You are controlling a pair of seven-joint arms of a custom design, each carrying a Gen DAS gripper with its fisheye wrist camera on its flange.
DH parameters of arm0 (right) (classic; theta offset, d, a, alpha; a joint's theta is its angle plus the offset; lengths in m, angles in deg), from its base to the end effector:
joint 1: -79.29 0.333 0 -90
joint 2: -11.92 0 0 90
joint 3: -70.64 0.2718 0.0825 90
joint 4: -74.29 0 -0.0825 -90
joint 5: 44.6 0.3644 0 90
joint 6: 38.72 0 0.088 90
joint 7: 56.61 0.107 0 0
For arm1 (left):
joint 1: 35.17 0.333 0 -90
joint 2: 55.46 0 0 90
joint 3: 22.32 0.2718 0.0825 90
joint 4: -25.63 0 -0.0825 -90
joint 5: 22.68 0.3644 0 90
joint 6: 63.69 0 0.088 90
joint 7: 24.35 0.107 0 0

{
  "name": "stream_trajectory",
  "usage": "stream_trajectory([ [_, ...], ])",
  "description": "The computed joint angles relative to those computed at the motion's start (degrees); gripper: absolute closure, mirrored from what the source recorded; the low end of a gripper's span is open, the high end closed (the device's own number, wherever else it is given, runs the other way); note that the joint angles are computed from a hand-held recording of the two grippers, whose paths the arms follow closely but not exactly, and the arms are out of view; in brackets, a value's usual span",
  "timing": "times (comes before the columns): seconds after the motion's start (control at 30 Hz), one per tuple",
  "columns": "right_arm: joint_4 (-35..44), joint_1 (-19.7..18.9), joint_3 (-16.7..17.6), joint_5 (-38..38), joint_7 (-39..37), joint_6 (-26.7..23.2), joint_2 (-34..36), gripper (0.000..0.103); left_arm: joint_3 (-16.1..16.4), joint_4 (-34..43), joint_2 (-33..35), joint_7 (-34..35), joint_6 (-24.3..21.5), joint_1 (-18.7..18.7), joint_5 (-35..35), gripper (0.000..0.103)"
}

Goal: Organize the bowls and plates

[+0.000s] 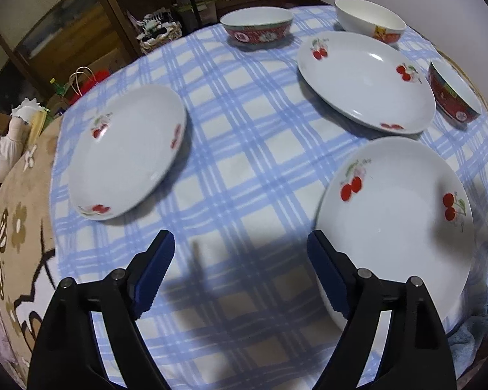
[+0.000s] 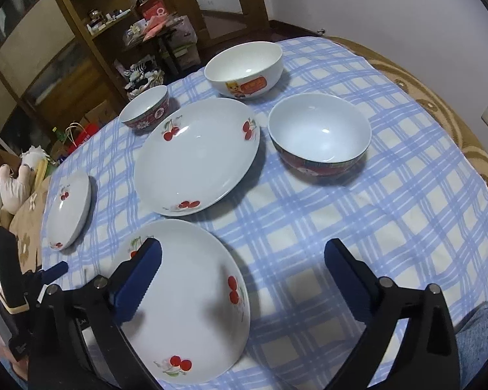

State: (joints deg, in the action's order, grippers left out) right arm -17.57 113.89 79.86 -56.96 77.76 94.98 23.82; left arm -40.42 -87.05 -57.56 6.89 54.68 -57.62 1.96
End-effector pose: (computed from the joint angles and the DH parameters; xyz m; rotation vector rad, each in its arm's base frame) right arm 0.4699 0.4340 0.5284 -1.9235 1.7658 -0.2254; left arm 0.4283 -0.3396 0.4664 -2.0662 1.8030 -0.2270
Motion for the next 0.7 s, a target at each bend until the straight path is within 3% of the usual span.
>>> stream_trajectory([
  [0.17,0.0,-0.5,0.2,2.0,-1.0,2.7,0.2,0.0,0.5,-1.6,-3.2,0.4,-1.0,0.8,-2.1,0.02],
  [0.4,7.0,0.9,0.0,2.4,-0.4,3.5,4.5,0.0,1.2,-3.9,-7.4,1.7,-1.1,3.2,-4.0,0.02],
  [0.57,17.6,3.1,-0.1,3.4,-2.7,1.8,11.4,0.0,2.0,-5.2,-10.1,3.4,-1.1,5.6,-5.5,0.02],
  [0.7,32.3,6.4,-1.2,3.3,-5.1,-4.5,20.8,0.0,2.8,-6.0,-11.9,5.5,-2.2,7.9,-5.8,0.02],
])
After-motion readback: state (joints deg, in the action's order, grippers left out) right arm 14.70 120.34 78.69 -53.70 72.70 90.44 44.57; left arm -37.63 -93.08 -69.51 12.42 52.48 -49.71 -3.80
